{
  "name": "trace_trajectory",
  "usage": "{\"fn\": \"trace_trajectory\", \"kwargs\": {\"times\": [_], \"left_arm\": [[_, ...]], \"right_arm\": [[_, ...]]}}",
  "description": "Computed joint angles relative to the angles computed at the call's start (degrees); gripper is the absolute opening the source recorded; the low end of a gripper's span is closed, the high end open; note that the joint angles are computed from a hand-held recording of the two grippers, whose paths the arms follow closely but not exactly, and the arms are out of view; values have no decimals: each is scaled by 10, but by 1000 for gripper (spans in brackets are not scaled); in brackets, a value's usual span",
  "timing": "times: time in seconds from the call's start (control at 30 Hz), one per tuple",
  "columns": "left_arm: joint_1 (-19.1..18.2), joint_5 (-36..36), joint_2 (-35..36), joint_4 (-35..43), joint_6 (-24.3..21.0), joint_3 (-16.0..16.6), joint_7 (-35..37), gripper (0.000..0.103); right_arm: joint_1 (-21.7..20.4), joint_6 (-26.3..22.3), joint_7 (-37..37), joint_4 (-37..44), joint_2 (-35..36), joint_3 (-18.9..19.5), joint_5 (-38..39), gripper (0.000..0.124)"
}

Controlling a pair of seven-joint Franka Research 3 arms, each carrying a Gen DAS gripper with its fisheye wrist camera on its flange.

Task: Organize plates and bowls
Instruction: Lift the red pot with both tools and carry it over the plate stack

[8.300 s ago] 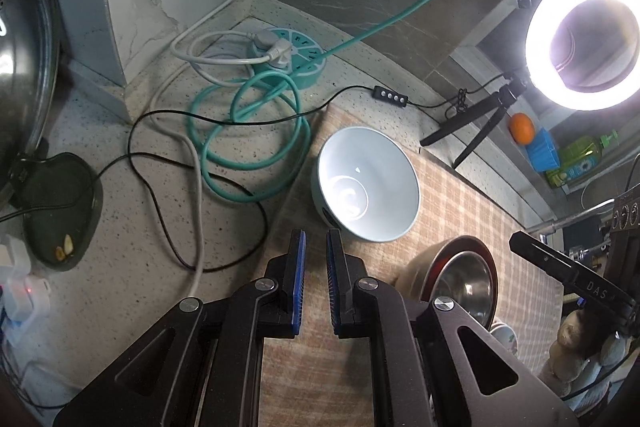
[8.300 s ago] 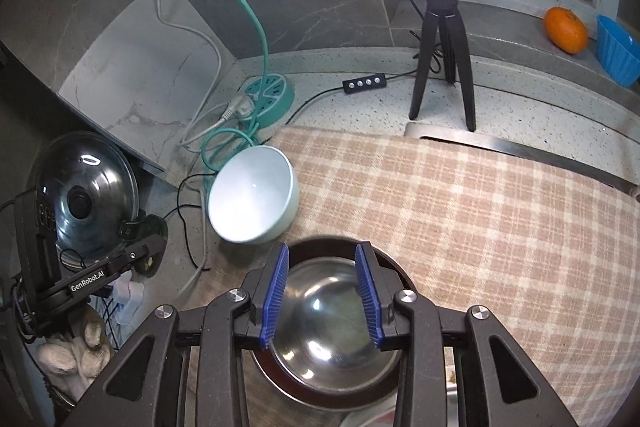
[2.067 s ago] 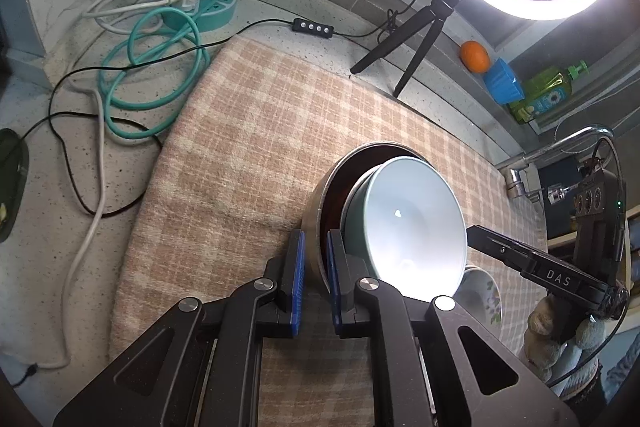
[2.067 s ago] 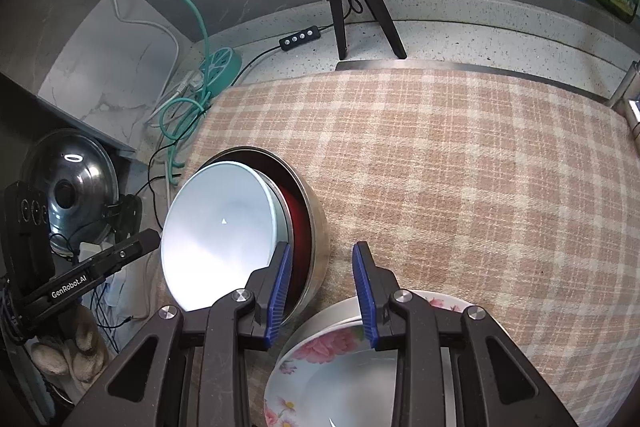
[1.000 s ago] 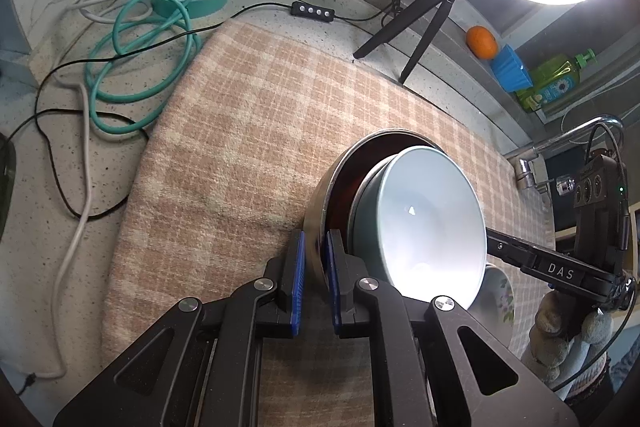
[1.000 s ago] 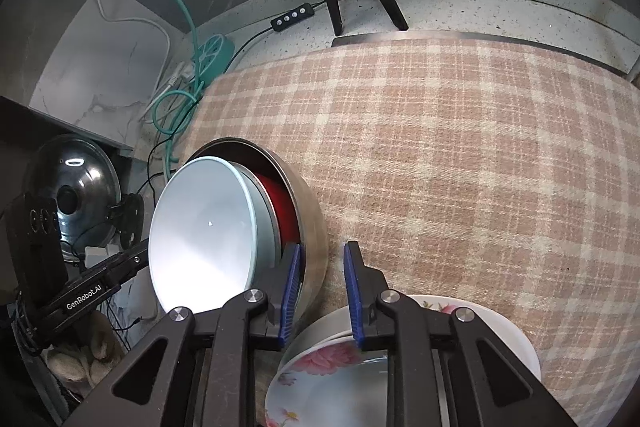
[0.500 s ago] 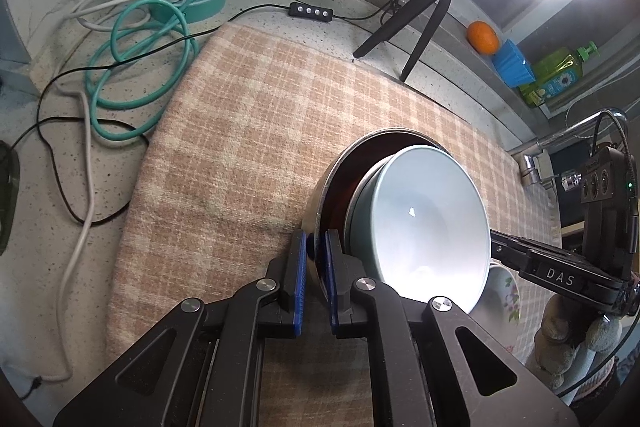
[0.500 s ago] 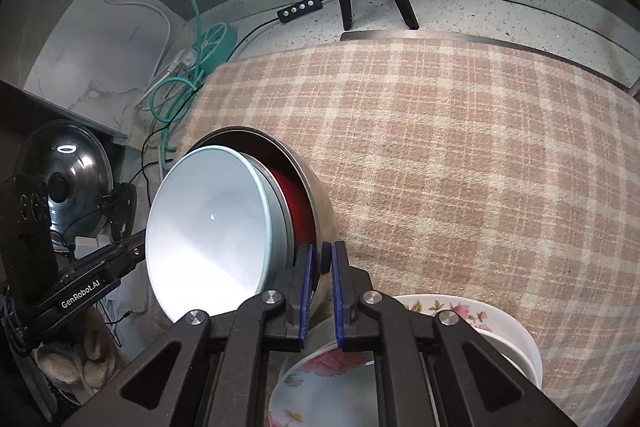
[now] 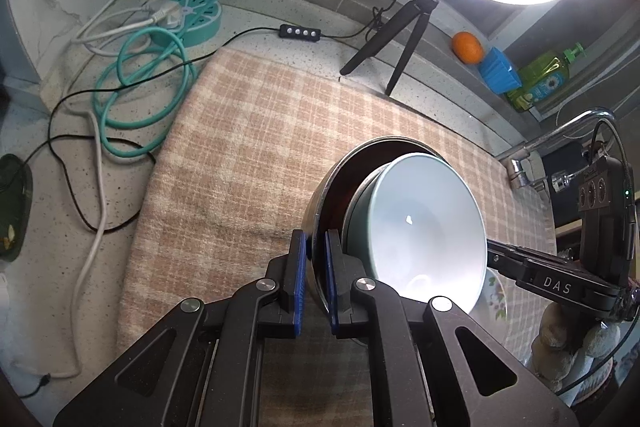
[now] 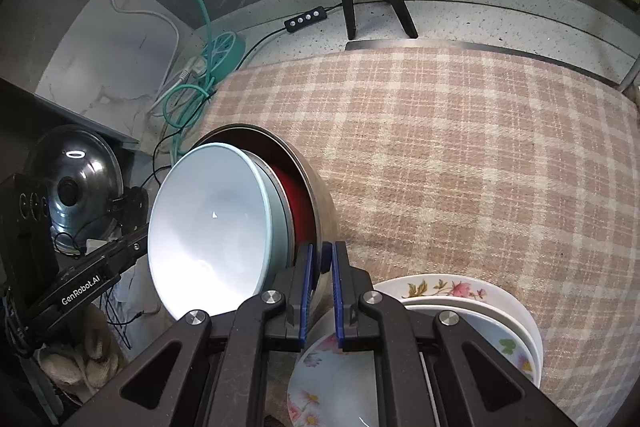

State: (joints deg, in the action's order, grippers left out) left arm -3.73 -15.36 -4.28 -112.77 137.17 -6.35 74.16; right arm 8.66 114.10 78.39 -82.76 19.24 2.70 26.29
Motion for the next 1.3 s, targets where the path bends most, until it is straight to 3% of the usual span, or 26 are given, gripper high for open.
{"fn": "trace_trajectory", "kwargs": {"times": [0.7,1.3], "left_arm": [[-39,-30,-23,11,-2,-12,49,8],[-72,-59,-7,21,-34,-34,83,8]], "right_arm": [[-23,29,0,-132,-138,-27,15,9],[-50,35,18,-247,-231,-52,-12,9]]}}
